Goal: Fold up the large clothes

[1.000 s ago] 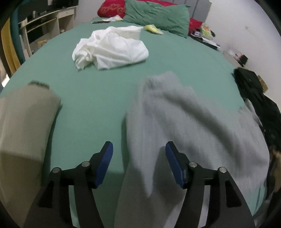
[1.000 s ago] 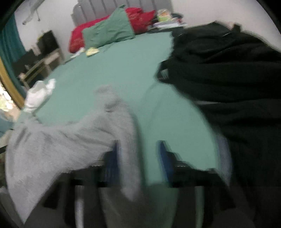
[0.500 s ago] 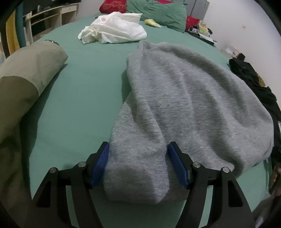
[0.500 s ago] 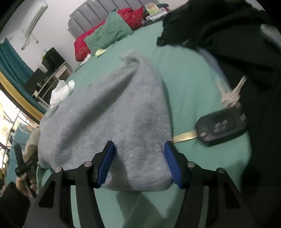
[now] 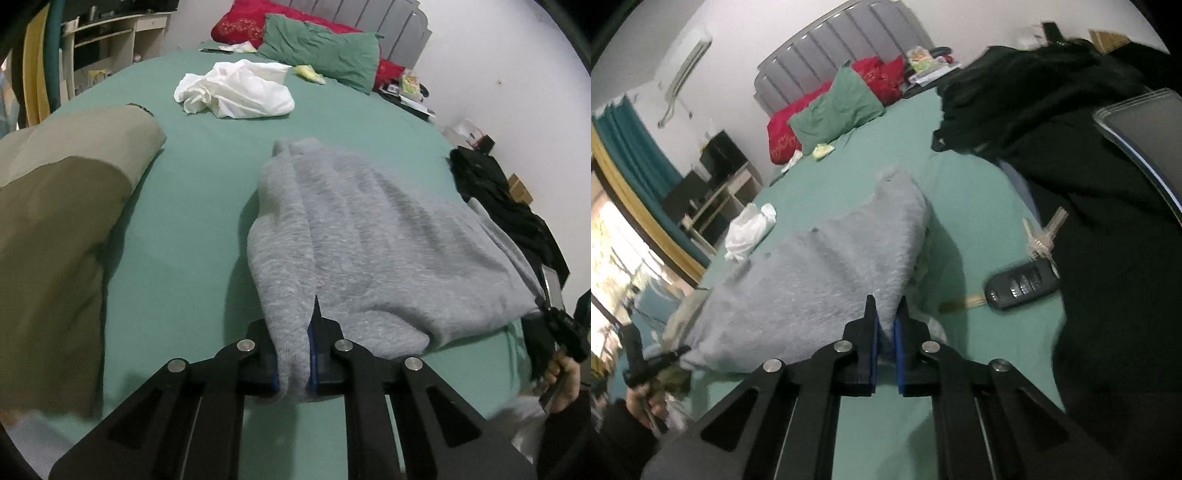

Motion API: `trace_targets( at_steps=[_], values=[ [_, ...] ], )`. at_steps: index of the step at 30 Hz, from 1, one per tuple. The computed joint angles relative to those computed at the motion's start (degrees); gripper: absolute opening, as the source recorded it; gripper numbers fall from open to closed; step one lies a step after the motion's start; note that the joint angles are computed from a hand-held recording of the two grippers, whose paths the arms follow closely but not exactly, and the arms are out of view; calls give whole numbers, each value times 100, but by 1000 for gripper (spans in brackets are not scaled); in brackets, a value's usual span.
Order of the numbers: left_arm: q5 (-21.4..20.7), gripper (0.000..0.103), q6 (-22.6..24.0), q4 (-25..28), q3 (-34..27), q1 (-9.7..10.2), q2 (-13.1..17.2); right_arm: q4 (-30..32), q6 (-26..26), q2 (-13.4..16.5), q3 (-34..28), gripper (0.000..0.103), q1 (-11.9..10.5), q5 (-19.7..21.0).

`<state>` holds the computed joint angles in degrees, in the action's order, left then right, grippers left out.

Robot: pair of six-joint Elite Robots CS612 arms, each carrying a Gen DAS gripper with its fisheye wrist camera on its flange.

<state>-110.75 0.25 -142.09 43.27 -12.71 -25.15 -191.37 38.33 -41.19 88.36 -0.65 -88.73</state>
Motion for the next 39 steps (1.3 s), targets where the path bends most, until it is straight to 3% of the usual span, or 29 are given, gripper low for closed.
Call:
trace_targets(
  at_steps=[6, 9, 11, 14, 15, 16, 17, 18, 19, 22, 25, 28, 29, 34, 37, 39],
  values=[
    [94, 12, 84, -16, 893, 21, -496, 35, 142, -190, 374, 7, 87, -95],
    [168, 15, 125, 314, 912, 24, -479, 419, 74, -178, 308, 8, 80, -78],
    [394, 16, 145, 733, 734, -15, -390, 799, 203, -89, 189, 10, 21, 172],
    [723, 36, -50, 259, 902, -62, -486, 817, 634, 18, 138, 16, -41, 447],
    [877, 50, -121, -31, 1031, -86, -560, 747, 642, 17, 135, 29, -32, 383],
    [1061, 57, -186, -390, 1145, -116, -632, 688, 581, 1, 142, 52, -14, 286],
    [1239, 57, -222, -763, 1252, -153, -702, 614, 494, -5, 135, 66, 10, 143],
    [1371, 59, -227, -1068, 1322, -196, -754, 592, 430, -7, 114, 89, 35, -20],
    [1374, 60, -166, -1269, 1330, -233, -775, 602, 400, -3, 92, 94, 44, -115],
    [884, 60, 333, -1297, 1187, -329, -757, 484, 605, 82, 12, 94, -32, 145],
    [397, 60, 687, -933, 820, -485, -575, 192, 1018, 311, -161, 94, -161, 717],
    [60, 60, 645, -583, 343, -619, -288, -133, 1268, 653, -511, 96, -267, 1374],
    [-39, 60, 599, -466, 148, -648, -172, -199, 1251, 696, -566, 96, -267, 1326],
    [-251, 60, 311, 125, -628, -768, 300, -788, 1531, 1013, -934, 96, -289, 1557],
    [51, 60, 520, 929, -1240, -837, 645, -718, 1471, 1140, -1194, 96, -286, 1872],
    [192, 60, 540, 1057, -1462, -863, 813, -676, 1413, 1216, -1344, 96, -278, 2032]
  ],
)
